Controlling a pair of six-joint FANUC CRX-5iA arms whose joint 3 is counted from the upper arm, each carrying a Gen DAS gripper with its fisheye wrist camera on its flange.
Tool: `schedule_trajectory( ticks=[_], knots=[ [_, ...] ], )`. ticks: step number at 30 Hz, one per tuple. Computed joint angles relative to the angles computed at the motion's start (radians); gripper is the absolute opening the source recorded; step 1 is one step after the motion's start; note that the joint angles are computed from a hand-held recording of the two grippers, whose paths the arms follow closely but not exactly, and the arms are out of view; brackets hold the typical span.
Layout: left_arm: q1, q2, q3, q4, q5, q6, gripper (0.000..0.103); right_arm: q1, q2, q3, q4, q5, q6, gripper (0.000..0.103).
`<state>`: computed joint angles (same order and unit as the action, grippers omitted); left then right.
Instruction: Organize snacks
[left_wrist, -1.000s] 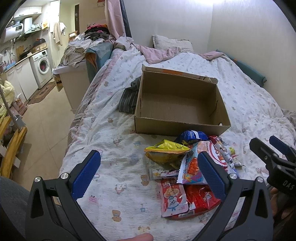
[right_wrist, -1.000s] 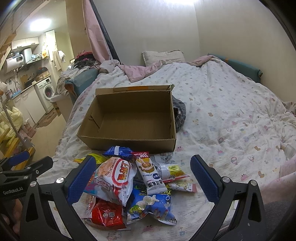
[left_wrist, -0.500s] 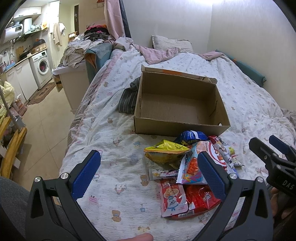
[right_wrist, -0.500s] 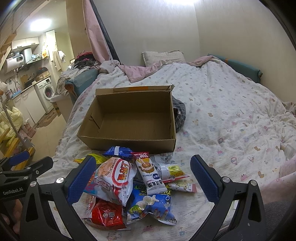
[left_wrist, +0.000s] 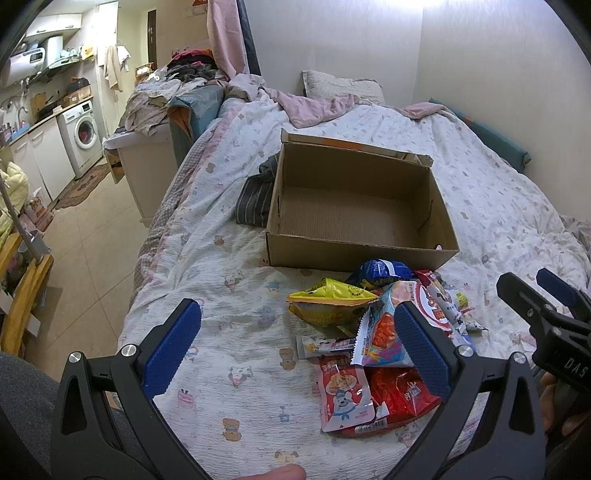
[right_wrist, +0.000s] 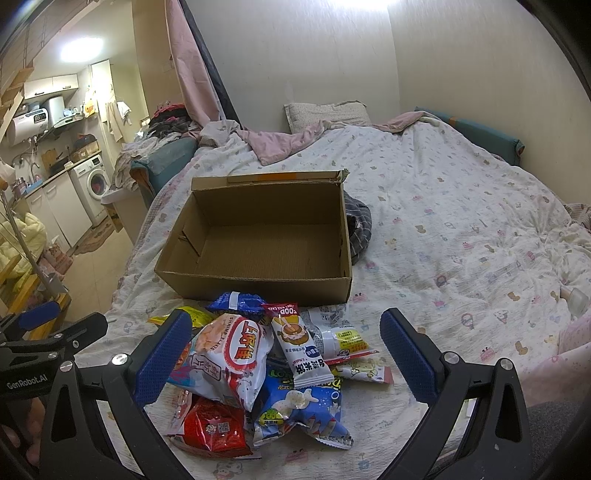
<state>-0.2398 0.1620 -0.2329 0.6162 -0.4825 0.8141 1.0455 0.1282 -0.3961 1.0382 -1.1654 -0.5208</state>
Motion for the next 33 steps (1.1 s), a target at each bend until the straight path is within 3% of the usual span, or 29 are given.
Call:
schedule_trajectory(
  ticks=[9,18,23,28,33],
  knots=[
    [-0.005,0.0,0.007,-0.01,-0.009,0.008,0.103,-0.002,-0.002,0.008,-0.025,-0.004,0.005,0.103],
    [0.006,0.011,0.043,-0.06,-0.047,0.049,0.103,-0.041,-0.087,-0.038,-0.051,0.013,0.036,0.103],
    [0.011,0.043,0.117,-0.122,-0.132,0.115,0.103,-0.086,-0.135,-0.053,-0.106,0.055,0.12,0.103],
    [-0.008,0.115,0.272,-0.257,-0.256,0.242,0.103,-0.133,-0.142,-0.023,-0.21,0.036,0.22,0.103],
    [-0.04,0.201,0.42,-0.342,-0.391,0.285,0.103,-0.163,-0.179,-0.08,-0.226,0.098,0.167,0.103]
  ],
)
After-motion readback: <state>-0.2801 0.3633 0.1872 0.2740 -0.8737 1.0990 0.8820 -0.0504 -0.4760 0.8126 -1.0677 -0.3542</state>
